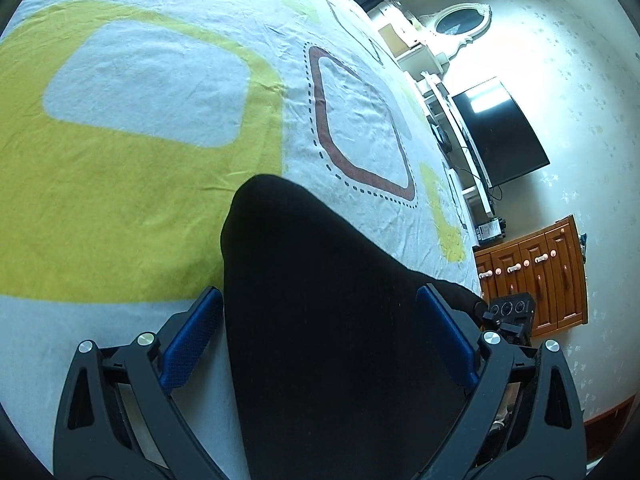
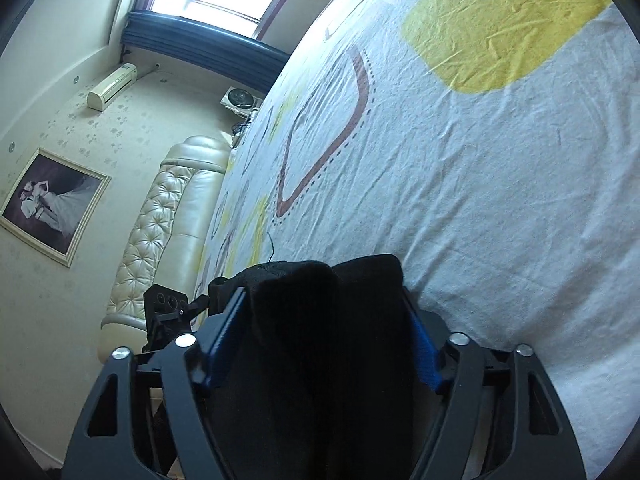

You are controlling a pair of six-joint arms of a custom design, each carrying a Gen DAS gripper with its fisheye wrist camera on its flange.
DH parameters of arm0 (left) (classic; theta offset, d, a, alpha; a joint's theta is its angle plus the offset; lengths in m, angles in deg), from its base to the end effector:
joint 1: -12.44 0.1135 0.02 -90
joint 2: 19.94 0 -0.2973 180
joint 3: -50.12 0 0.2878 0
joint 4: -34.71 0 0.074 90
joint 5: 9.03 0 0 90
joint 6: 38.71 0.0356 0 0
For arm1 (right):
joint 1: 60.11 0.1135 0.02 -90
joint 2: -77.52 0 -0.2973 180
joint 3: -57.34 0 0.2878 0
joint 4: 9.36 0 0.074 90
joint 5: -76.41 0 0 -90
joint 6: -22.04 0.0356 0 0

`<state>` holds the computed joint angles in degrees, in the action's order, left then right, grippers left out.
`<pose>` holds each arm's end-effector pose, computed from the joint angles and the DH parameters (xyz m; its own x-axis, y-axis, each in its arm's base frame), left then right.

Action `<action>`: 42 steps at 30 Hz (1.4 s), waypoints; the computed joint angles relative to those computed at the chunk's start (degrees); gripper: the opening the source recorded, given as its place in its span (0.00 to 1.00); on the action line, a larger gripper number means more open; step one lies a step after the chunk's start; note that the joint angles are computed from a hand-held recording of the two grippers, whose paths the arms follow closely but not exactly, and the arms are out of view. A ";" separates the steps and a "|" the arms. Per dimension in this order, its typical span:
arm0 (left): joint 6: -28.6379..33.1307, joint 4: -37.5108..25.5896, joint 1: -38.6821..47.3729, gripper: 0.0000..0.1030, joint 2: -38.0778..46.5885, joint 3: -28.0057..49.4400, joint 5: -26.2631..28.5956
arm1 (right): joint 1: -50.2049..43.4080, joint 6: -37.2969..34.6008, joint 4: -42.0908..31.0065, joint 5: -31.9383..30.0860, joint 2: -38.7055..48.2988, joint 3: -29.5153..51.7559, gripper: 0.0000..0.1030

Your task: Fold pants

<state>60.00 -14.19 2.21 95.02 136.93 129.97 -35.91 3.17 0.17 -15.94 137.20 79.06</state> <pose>0.4096 -0.1012 0.1524 -0.9052 0.2643 -0.3329 0.4249 0.5823 -0.6931 0.1756 0.0805 0.1409 -0.5591 0.7853 -0.2659 0.2678 0.4746 0.8384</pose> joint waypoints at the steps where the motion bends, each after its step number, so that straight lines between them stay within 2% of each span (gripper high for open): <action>1: -0.64 1.91 0.08 0.72 -0.10 -0.44 -0.59 | -0.28 0.43 0.35 -0.35 -0.51 -0.79 0.48; 2: -0.98 2.91 -0.41 0.62 -0.18 -0.70 -2.61 | -0.09 0.79 1.18 -0.08 -0.69 -1.37 0.46; 7: -0.10 6.35 -2.01 0.44 -2.50 -3.20 -8.30 | 2.35 2.80 4.40 3.30 -0.30 -2.65 0.42; 12: 0.79 7.08 -2.34 0.38 -4.90 -4.46 -11.42 | 3.89 4.30 7.85 5.68 1.93 -2.60 0.42; 18: 1.75 6.27 -1.82 0.35 -6.84 -4.82 -13.23 | 5.75 4.71 7.05 7.64 4.30 0.40 0.42; 22: 2.77 4.15 -0.31 0.34 -6.41 -3.55 -12.91 | 6.69 4.74 5.78 8.28 7.01 3.72 0.42; 32: 5.30 -0.24 5.83 0.34 -4.08 0.19 -11.39 | 7.75 4.00 8.08 6.24 18.81 12.55 0.42; 37: 7.55 -4.56 9.30 0.34 -0.77 4.71 -9.83 | 8.30 4.01 8.82 4.93 24.90 17.61 0.42; 38: 9.28 -6.83 10.03 0.35 0.64 6.35 -8.57 | 8.42 4.33 8.20 5.30 25.24 17.87 0.42; 41: 11.31 -10.61 12.45 0.49 2.40 7.98 -4.45 | 8.66 4.48 3.76 6.52 23.64 18.29 0.52; 42: 11.45 -11.54 13.37 0.57 2.26 7.81 -3.43 | 8.87 4.72 2.03 6.93 22.32 17.81 0.57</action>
<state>71.44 -25.73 15.59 97.29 144.74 126.54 -27.04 7.90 2.21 -9.01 159.52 96.87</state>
